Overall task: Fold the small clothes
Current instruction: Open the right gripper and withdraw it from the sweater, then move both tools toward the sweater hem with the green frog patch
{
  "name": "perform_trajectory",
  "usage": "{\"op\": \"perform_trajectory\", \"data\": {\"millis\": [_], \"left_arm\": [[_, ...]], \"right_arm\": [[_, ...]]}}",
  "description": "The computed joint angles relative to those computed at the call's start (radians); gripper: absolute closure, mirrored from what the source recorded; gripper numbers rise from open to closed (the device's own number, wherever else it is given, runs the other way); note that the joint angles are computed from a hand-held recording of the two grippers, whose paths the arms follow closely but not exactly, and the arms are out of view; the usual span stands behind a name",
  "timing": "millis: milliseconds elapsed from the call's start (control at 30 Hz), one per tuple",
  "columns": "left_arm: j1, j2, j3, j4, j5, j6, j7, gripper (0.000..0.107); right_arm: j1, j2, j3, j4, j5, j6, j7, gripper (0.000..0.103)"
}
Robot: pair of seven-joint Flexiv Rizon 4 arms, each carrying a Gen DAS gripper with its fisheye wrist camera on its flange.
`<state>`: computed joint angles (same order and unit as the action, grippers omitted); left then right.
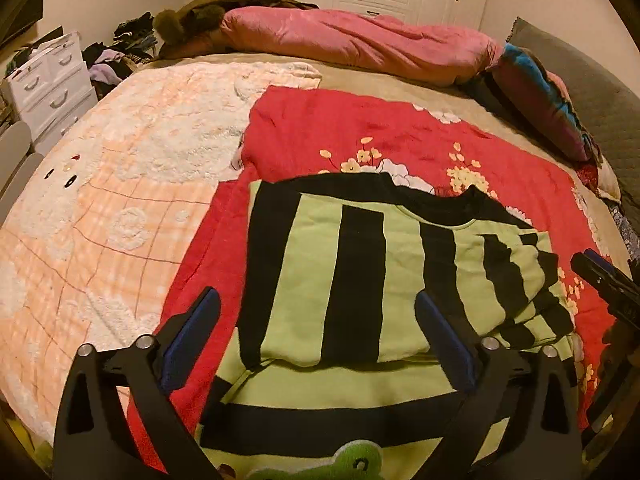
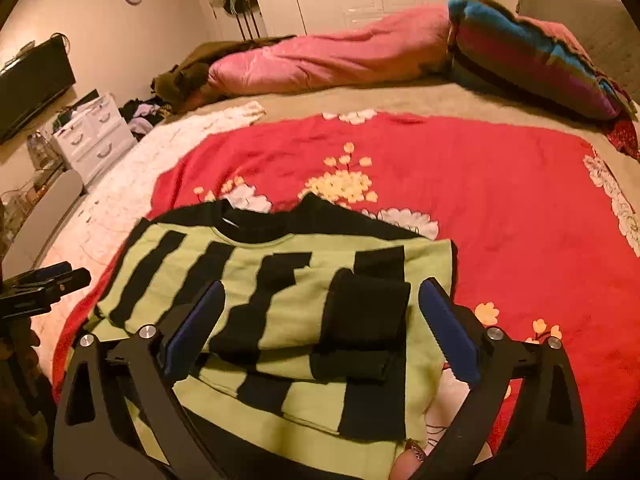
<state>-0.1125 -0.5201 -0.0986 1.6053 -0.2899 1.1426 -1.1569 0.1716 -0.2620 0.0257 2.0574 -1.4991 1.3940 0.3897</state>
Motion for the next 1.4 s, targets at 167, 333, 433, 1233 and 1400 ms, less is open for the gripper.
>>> {"op": "perform_trajectory", "data": {"millis": [167,333,433,1233,1400], "left_arm": [[0.003,0.027,0.003,0.016,0.000,0.005,-0.003,0.008],[0.021,0.060,-0.010,0.048,-0.024,0.024,0.019,0.008],[0.040,0.084,-0.022,0.068,-0.062,0.018,0.036,0.008],[0.097,0.289,-0.002,0.272,-0.323,0.031,0.262,0.008],[0.098,0.313,0.011,0.301,-0.364,0.028,0.299,0.008]], "right_arm": [[0.009,0.029,0.011,-0.001,-0.016,-0.025,0.014,0.009],[0.029,0.055,0.033,-0.001,0.016,-0.069,-0.010,0.009],[0.047,0.069,0.043,0.001,0.044,-0.091,-0.022,0.009],[0.144,0.288,0.184,0.129,0.328,-0.370,-0.104,0.009],[0.166,0.313,0.213,0.150,0.408,-0.412,-0.151,0.009]]}}
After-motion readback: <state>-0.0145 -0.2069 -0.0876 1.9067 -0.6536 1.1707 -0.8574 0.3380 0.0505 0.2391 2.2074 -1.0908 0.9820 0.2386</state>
